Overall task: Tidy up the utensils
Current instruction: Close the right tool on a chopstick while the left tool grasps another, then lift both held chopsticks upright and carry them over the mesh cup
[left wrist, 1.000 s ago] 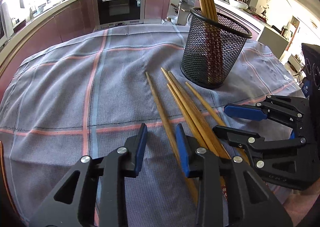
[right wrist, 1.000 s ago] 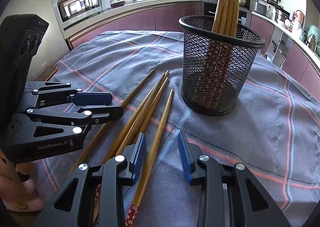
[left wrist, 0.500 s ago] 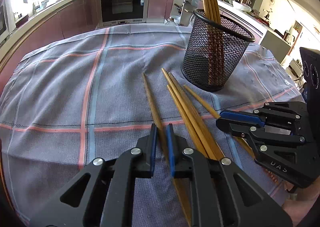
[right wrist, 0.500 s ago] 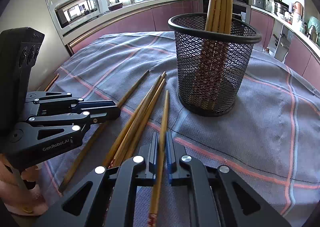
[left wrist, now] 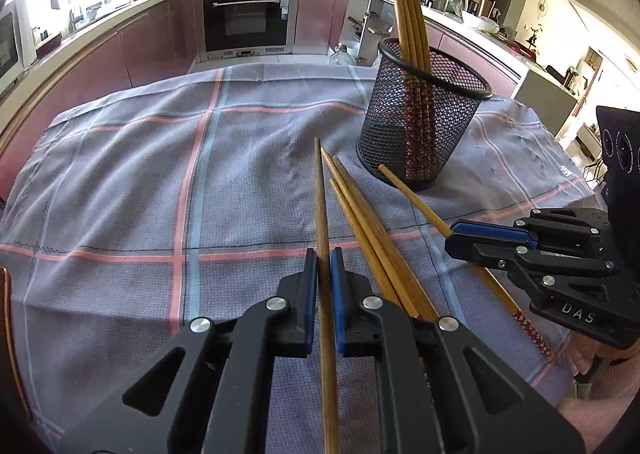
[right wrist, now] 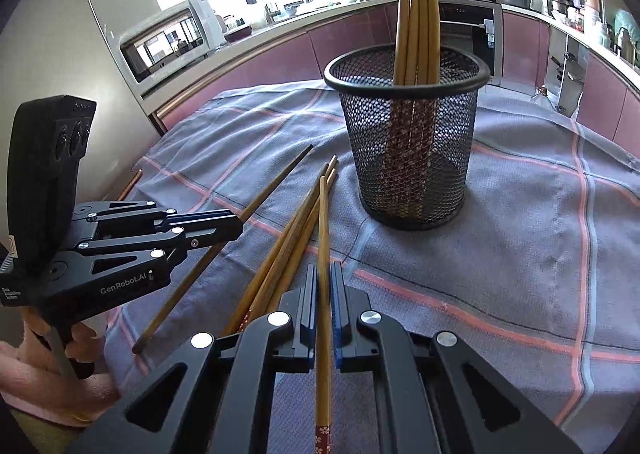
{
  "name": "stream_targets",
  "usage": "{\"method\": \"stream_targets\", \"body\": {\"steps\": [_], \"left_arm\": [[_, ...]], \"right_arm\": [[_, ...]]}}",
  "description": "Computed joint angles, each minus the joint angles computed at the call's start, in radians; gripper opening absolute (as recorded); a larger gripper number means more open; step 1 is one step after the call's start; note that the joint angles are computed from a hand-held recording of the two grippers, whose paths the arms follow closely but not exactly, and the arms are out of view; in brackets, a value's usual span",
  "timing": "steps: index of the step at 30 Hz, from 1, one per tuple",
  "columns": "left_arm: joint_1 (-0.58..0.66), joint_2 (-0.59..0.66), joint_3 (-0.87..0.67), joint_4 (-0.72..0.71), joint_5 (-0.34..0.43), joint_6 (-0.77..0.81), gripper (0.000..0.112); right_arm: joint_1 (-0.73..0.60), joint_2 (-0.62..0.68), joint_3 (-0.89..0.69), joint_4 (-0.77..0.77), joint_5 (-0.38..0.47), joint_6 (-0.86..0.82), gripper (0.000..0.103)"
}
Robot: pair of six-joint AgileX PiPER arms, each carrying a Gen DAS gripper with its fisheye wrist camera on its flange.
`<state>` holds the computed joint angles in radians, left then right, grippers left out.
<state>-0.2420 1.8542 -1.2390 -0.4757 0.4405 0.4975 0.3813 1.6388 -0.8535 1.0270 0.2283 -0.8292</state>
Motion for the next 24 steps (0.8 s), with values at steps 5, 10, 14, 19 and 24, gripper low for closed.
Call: {"method": "stream_targets", "body": {"steps": [5, 10, 14, 19, 24], "left_arm": [[-0.007, -0.034, 0.021, 0.006, -0.016, -0.003, 0.008], [-0.003, -0.061, 0.034, -0.013, -0.018, 0.018, 0.008], [0.011, -0.086, 0.047, -0.083, -0.008, 0.085, 0.008], [0.037, -0.12, 0.055, -0.187, 0.024, 0.183, 0.008], [0.067, -0.147, 0.047, -0.275, 0.077, 0.261, 0.008]], "right_arm": [[-0.001, -0.04, 0.027, 0.123, -0.004, -0.127, 0.005], [-0.004, -0.074, 0.039, 0.181, -0.001, -0.186, 0.005], [-0.019, -0.107, 0.051, 0.239, 0.014, -0.245, 0.005], [-0.049, -0.141, 0.058, 0.316, 0.046, -0.319, 0.005], [-0.08, -0.182, 0.069, 0.37, 0.07, -0.378, 0.005]]}}
